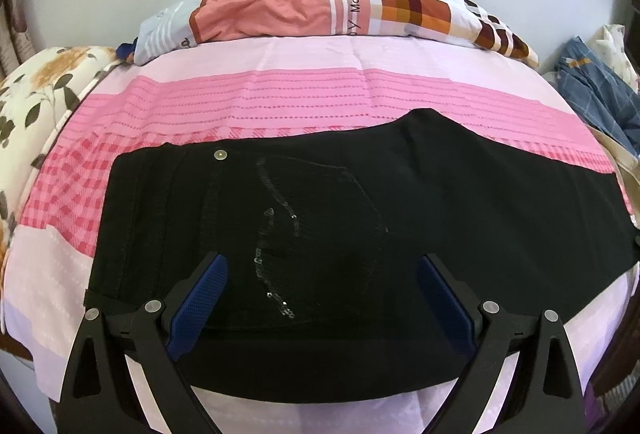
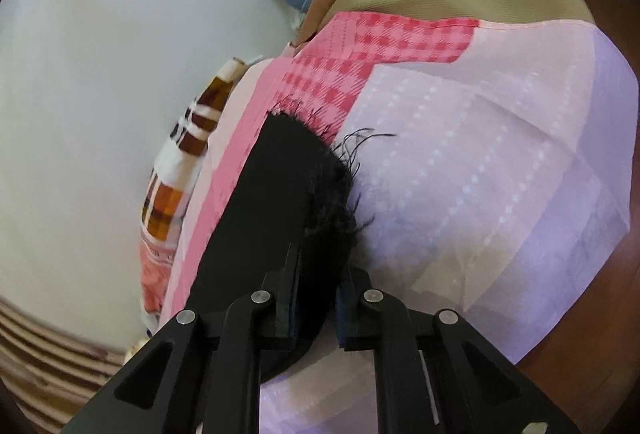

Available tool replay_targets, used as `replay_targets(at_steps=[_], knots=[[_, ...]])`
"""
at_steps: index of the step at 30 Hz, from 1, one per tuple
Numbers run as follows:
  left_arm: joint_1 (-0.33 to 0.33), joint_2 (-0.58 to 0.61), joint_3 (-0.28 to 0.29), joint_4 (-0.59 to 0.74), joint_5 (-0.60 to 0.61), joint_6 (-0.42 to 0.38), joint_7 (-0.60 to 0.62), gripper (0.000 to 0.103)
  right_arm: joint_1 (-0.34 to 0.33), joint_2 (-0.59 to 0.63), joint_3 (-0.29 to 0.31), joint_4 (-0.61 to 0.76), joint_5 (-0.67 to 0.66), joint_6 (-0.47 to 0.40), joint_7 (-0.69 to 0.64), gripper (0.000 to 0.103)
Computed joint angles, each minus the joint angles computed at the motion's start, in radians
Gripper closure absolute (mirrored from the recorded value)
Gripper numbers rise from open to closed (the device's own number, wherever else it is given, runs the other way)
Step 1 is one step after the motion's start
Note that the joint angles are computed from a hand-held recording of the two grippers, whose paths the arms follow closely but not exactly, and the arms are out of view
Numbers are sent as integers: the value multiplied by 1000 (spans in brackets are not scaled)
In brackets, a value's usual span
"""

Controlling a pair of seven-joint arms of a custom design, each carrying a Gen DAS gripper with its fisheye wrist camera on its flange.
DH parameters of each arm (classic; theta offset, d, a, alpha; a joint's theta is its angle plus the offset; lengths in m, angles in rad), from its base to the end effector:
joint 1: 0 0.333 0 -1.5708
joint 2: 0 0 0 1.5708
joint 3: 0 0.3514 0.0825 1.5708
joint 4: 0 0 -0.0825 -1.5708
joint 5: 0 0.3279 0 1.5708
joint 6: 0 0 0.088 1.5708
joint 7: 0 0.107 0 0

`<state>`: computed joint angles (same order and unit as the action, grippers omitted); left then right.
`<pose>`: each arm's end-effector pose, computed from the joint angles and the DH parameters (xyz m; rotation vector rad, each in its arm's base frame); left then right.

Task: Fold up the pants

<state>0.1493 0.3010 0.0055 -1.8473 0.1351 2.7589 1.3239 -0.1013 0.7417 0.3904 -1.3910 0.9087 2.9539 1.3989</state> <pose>0.6293 0.0921 0.4967 -2.0988 1.5616 -0.5276 0.7418 0.0681 0.4134 -1.0023 1.8830 0.0692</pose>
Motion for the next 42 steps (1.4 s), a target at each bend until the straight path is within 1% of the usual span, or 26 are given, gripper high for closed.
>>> replay_targets(at_steps=[2, 4, 5, 6, 7, 9, 10, 12, 13, 14, 15, 18, 20, 22, 23, 25, 27, 28, 29, 30, 33, 34, 35, 36, 38, 42], knots=[[3, 0, -3, 0, -7, 0, 1, 8, -1, 5, 10, 1, 12, 20, 3, 92], [7, -2, -8, -2, -17, 0, 7, 8, -59, 31, 96, 15, 91, 35, -53, 93], [9, -3, -10, -2, -22, 1, 10, 8, -83, 43, 125, 24, 152, 25, -69, 98], [9, -5, -10, -4, -24, 4, 11, 8, -87, 46, 119, 28, 166, 4, -37, 100], [7, -4, -8, -5, -22, 7, 9, 8, -87, 48, 113, 34, 181, -13, -42, 100], [12, -7, -17, -8, -37, 16, 19, 8, -88, 49, 115, 38, 220, -19, -103, 100], [12, -9, -20, -9, -43, 18, 23, 8, -77, 45, 102, 37, 230, -15, -117, 100], [13, -10, -24, -10, -51, 18, 34, 8, -32, 27, 41, 32, 210, -13, -90, 100], [10, -12, -22, -11, -50, 17, 36, 8, -26, 25, 36, 30, 221, -6, -85, 100], [7, -14, -20, -13, -45, 20, 37, 8, -32, 27, 45, 32, 244, -2, -96, 100], [4, -17, -17, -18, -38, 28, 37, 8, -31, 27, 41, 35, 250, -12, -97, 100], [6, -23, -21, -27, -45, 43, 47, 8, 13, 19, -43, 50, 165, -73, -11, 101], [13, -26, -31, -32, -64, 48, 63, 8, 52, 11, -104, 57, 79, -99, 68, 99], [10, -30, -29, -37, -66, 59, 68, 8, 107, 1, -182, 64, -51, -114, 148, 98], [9, -32, -29, -40, -66, 64, 71, 8, 126, -2, -208, 69, -108, -120, 184, 98], [8, -37, -28, -44, -65, 72, 81, 8, 113, -1, -184, 73, -129, -109, 189, 98], [3, -43, -23, -52, -56, 89, 82, 8, 115, -3, -188, 74, -172, -111, 229, 98], [3, -45, -23, -55, -56, 95, 85, 8, 111, -6, -181, 70, -183, -106, 242, 98], [5, -46, -25, -58, -59, 100, 91, 8, 101, -8, -164, 65, -184, -96, 249, 98], [6, -46, -26, -57, -60, 100, 96, 8, 96, -9, -154, 65, -190, -91, 257, 98], [9, -39, -25, -46, -67, 90, 104, 8, 102, -5, -154, 81, -227, -90, 296, 97], [10, -38, -24, -45, -69, 88, 104, 8, 97, -1, -141, 87, -229, -86, 297, 97], [5, -37, -16, -40, -59, 83, 94, 8, 93, 1, -128, 94, -230, -82, 297, 97], [-9, -35, 4, -33, -32, 73, 67, 8, 95, 2, -126, 100, -239, -85, 300, 97], [-20, -33, 23, -27, 4, 66, 32, 8, 106, 9, -131, 128, -264, -104, 315, 97], [-11, -40, 32, -44, 31, 94, -9, 8, 124, 29, -134, 185, -299, -133, 339, 97]])
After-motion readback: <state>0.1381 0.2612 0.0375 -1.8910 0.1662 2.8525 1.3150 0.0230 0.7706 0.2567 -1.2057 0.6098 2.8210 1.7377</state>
